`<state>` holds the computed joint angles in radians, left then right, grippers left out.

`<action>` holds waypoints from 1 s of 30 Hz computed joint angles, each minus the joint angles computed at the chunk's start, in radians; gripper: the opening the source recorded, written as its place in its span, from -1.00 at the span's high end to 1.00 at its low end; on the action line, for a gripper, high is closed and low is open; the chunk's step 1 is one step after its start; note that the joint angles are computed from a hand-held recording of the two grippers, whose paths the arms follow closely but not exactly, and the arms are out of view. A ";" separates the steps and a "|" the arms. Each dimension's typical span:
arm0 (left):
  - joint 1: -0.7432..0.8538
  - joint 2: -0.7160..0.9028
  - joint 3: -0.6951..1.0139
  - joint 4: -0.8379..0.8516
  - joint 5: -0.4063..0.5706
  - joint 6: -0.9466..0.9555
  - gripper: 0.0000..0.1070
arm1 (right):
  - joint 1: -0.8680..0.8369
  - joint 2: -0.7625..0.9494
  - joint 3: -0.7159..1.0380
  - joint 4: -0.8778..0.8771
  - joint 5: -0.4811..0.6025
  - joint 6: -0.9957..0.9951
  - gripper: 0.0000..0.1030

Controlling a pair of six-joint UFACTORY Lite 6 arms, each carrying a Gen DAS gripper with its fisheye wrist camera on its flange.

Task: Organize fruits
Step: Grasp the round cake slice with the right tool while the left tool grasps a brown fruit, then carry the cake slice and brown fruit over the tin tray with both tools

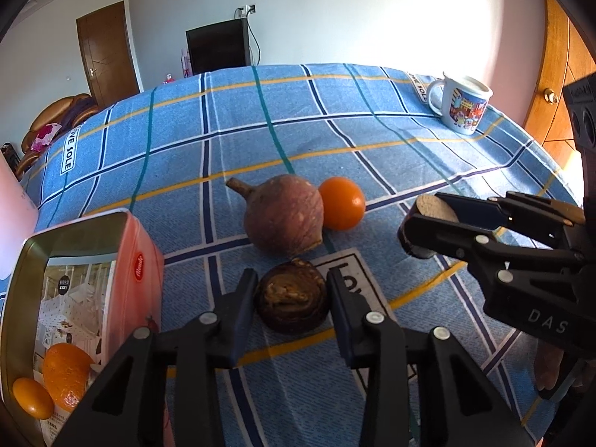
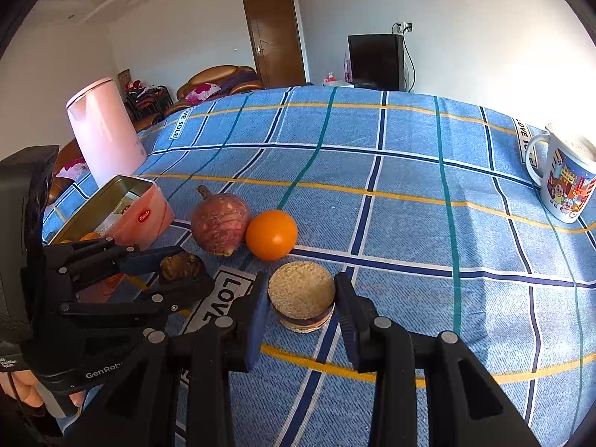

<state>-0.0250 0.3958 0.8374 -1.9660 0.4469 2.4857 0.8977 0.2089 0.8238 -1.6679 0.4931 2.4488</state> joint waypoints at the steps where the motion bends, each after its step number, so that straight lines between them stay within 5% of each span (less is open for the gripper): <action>1: 0.005 -0.007 -0.008 -0.013 0.008 0.013 0.26 | 0.010 -0.005 -0.004 0.005 0.019 0.002 0.29; 30: 0.102 -0.152 -0.184 -0.220 0.233 0.244 0.26 | 0.164 -0.078 -0.079 -0.087 0.261 0.101 0.29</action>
